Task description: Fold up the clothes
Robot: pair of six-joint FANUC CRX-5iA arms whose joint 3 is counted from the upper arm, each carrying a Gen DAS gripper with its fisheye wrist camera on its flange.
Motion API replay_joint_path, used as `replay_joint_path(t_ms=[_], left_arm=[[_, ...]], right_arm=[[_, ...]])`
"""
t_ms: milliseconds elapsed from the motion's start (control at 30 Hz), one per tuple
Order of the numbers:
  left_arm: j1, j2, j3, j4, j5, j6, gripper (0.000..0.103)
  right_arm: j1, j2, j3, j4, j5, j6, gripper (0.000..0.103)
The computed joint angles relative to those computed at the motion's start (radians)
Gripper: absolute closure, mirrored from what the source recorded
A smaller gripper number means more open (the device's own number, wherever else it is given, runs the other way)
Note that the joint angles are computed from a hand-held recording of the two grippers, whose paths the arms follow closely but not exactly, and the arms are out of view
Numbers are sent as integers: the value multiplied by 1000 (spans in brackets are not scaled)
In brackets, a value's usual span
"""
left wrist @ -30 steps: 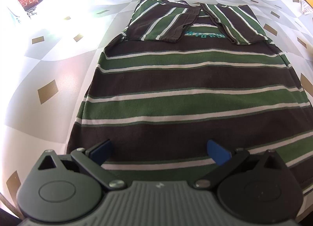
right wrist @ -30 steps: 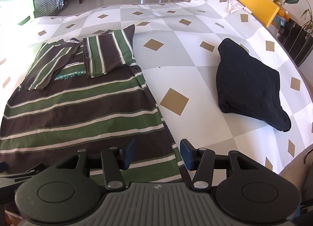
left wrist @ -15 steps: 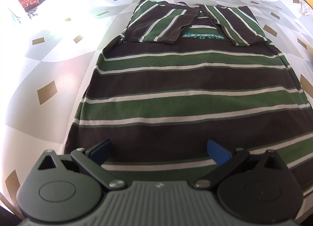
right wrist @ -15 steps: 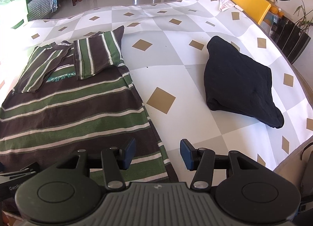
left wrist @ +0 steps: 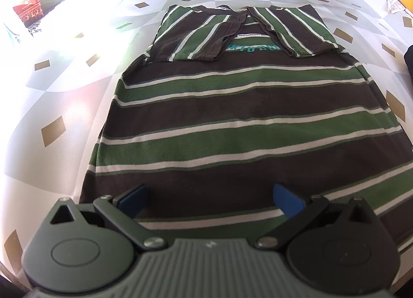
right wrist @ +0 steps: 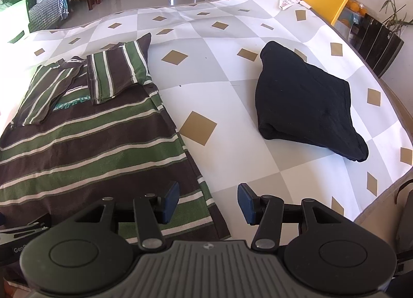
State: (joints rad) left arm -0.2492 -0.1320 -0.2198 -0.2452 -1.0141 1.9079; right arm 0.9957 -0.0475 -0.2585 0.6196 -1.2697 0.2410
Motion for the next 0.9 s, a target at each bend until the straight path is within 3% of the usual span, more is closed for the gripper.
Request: replay_joint_path(t_ms=[900], left_arm=[[30, -40, -45, 79, 6, -140, 0]], right_arm=[[10, -1, 11, -32, -6, 3, 54]])
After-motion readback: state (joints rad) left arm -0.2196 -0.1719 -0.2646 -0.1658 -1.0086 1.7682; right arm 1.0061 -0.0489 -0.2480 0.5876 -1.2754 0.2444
